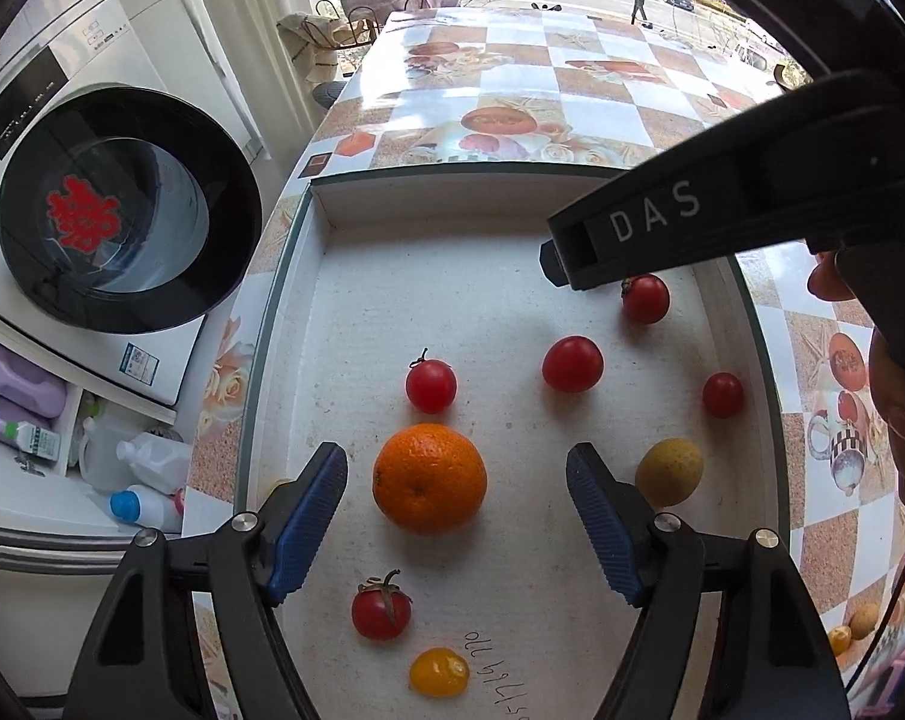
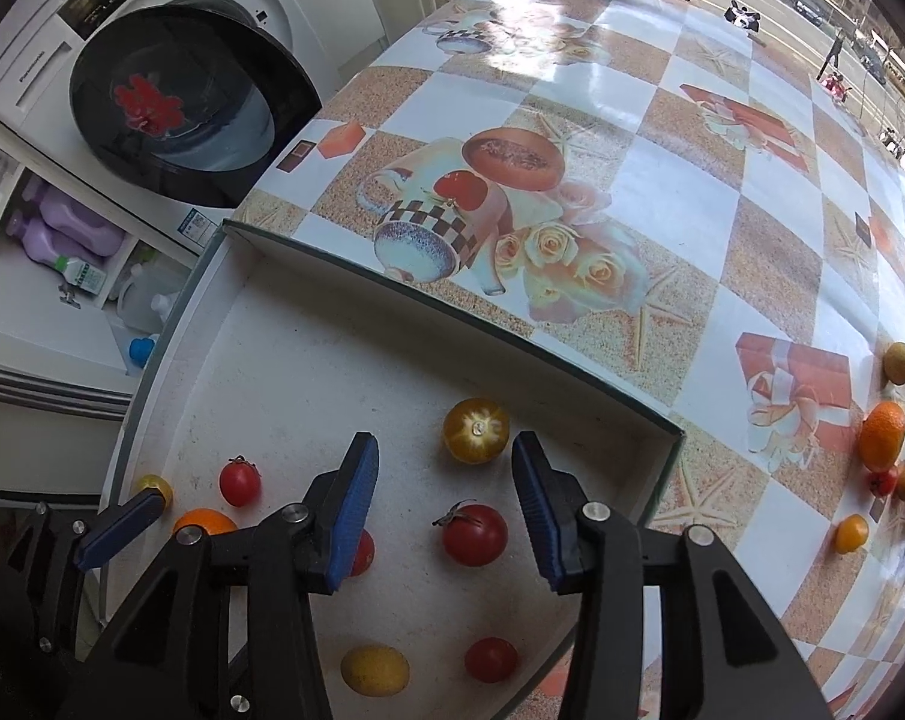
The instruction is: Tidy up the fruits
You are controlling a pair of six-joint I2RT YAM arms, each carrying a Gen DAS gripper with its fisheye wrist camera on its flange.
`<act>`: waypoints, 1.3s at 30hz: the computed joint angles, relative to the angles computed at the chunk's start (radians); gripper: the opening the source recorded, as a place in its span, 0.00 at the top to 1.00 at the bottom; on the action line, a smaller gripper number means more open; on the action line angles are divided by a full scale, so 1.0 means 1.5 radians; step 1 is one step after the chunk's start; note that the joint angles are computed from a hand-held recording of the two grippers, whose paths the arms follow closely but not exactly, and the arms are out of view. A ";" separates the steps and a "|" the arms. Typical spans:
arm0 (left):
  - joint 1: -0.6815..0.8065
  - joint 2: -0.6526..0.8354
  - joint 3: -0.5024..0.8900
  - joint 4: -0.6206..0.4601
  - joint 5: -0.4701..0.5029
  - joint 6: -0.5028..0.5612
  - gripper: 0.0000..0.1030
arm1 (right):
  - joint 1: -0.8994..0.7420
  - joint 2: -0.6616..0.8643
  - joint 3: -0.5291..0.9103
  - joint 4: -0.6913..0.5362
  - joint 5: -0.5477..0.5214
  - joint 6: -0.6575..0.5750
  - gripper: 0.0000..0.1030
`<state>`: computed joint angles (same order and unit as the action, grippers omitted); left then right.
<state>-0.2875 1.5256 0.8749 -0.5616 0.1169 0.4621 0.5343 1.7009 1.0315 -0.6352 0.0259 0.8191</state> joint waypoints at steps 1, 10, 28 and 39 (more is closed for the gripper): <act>0.000 0.002 0.005 -0.008 0.000 -0.002 0.26 | 0.000 -0.006 -0.002 -0.001 -0.002 0.003 0.45; 0.005 -0.016 0.032 -0.080 -0.012 -0.001 0.25 | 0.026 -0.078 0.007 -0.062 0.001 0.060 0.16; 0.058 -0.096 0.052 -0.227 -0.012 0.044 0.00 | 0.142 -0.173 0.027 -0.250 0.009 0.255 0.00; 0.092 -0.127 0.095 -0.323 -0.049 0.102 0.00 | 0.254 -0.177 0.107 -0.377 0.023 0.366 0.00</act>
<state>-0.1493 1.3356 1.0175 -1.0459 0.0436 0.6157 0.9147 1.4351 1.1926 -1.2009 0.0604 1.3677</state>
